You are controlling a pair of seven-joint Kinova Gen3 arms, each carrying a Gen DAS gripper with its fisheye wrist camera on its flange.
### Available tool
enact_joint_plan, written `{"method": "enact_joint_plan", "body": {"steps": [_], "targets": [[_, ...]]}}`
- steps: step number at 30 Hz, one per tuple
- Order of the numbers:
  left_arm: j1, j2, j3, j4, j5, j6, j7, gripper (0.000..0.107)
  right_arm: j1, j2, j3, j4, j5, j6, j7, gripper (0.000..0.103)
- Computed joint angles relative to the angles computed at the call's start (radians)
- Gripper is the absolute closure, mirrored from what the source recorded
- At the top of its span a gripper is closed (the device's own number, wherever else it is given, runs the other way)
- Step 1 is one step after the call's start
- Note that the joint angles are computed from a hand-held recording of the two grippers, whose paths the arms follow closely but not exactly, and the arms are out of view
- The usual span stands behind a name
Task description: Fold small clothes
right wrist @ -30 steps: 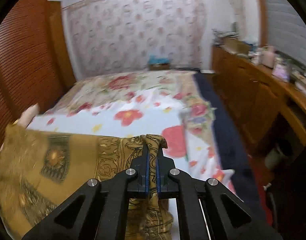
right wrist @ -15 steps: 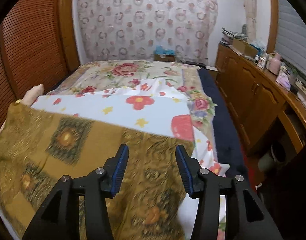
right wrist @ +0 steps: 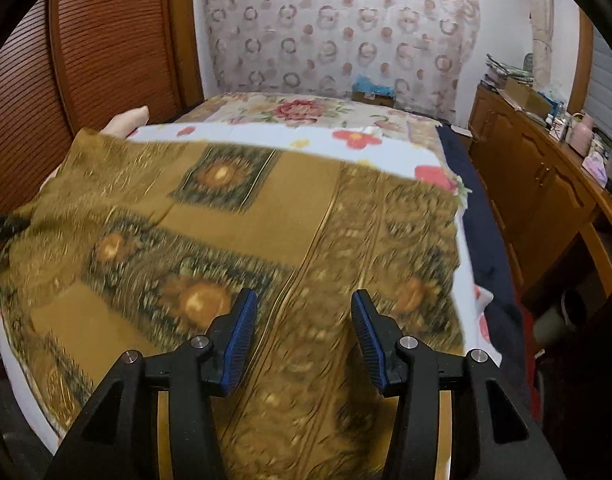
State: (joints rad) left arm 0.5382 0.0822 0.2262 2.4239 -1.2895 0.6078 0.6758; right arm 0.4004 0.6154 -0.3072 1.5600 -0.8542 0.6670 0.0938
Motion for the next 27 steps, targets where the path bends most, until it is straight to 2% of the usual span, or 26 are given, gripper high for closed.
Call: {"method": "enact_joint_plan", "body": {"steps": [7,9,11,12,14,16,19,22,27], "targets": [[0.006,0.006,0.003,-0.004,0.002,0.014,0.004,0.036,0.002,0.013,0.012,0.0,0.019,-0.005,0.001,0.052],[0.007,-0.001,0.002,0.004,-0.022,0.0,0.023,0.044,0.004,0.019,0.009,-0.007,0.022,-0.005,-0.004,0.05],[-0.006,-0.018,-0.004,0.018,-0.066,-0.047,0.046,0.064,0.005,0.012,-0.003,0.006,0.015,-0.025,0.004,0.05],[-0.025,-0.028,-0.002,0.025,-0.086,-0.076,0.053,0.071,0.009,0.01,-0.011,0.016,0.011,-0.036,0.014,0.05],[-0.027,-0.038,-0.001,0.027,-0.109,-0.087,0.066,0.102,0.013,0.004,-0.019,0.028,0.005,-0.053,0.025,0.05],[-0.021,-0.053,0.018,0.021,-0.126,-0.065,0.084,0.103,0.017,0.002,-0.026,0.035,0.0,-0.059,0.031,0.05],[0.003,-0.07,0.054,-0.026,-0.109,-0.001,0.05,0.104,0.034,-0.003,-0.045,0.068,-0.03,-0.076,0.051,0.05],[0.018,-0.075,0.075,-0.094,-0.123,0.035,-0.01,0.104,0.053,-0.003,-0.045,0.07,-0.05,-0.051,0.056,0.05],[0.015,-0.023,0.065,-0.259,-0.19,-0.005,-0.142,0.104,0.119,-0.013,-0.025,0.074,-0.119,0.051,0.098,0.05]]}}
